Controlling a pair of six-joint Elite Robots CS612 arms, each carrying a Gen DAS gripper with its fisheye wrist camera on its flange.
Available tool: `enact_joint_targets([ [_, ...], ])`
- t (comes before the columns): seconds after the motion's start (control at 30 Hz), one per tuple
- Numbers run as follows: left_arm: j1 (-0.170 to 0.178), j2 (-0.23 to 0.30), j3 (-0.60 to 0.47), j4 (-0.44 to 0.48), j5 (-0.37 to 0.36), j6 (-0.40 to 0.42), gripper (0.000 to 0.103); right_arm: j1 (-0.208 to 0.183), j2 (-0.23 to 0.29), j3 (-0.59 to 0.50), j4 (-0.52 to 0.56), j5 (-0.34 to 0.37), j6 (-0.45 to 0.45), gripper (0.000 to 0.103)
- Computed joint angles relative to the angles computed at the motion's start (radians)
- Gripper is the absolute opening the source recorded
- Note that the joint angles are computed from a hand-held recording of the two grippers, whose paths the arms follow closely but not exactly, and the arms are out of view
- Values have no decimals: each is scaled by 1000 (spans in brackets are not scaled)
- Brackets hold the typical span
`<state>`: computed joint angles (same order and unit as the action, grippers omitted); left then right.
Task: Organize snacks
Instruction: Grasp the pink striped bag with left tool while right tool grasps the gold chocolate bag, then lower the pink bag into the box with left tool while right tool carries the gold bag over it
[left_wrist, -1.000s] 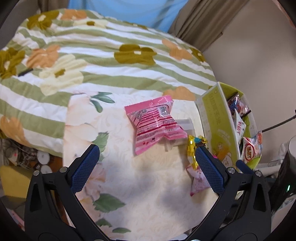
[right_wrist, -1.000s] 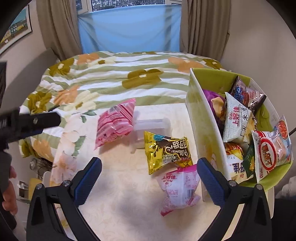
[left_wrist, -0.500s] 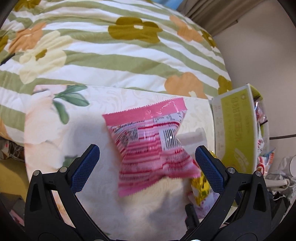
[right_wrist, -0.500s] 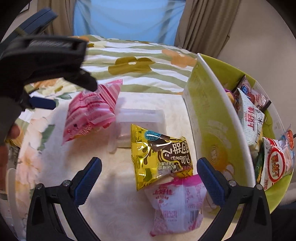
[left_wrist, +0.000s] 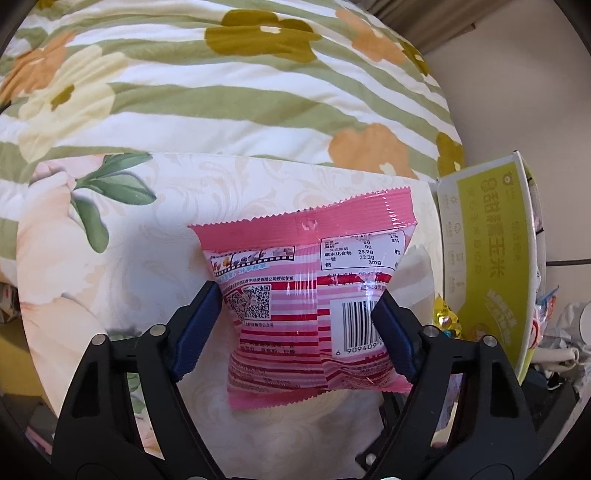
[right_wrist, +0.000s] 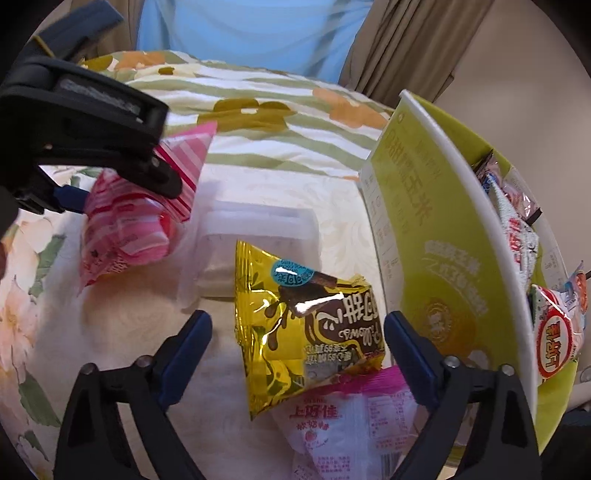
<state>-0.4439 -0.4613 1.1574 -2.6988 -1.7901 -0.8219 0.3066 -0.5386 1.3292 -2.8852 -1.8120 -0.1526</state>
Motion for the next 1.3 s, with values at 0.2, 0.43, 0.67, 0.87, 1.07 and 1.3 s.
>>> enact_joint_targets([
  [0.2,-4,-27,46,-19,14,14,69,1,17,-20,15,-32,-5,90],
  [0.43,-10,-52,98,-53,32,25,65,-5,32,-49,61,-48,10,76],
  [0.67,-17,-82,152,-83,52,20,62,-8,25,-37,51,-34,5,65],
  [0.87,-23,-113,206,-138,78,7,62,-14,-5,10,6,10,5,63],
  [1.07,-38,-168,277,-198,136,6,62,-16,-48,60,-57,58,15,63],
  [1.3,-51,-235,363,-300,172,15,62,-20,-116,135,-137,123,19,61],
])
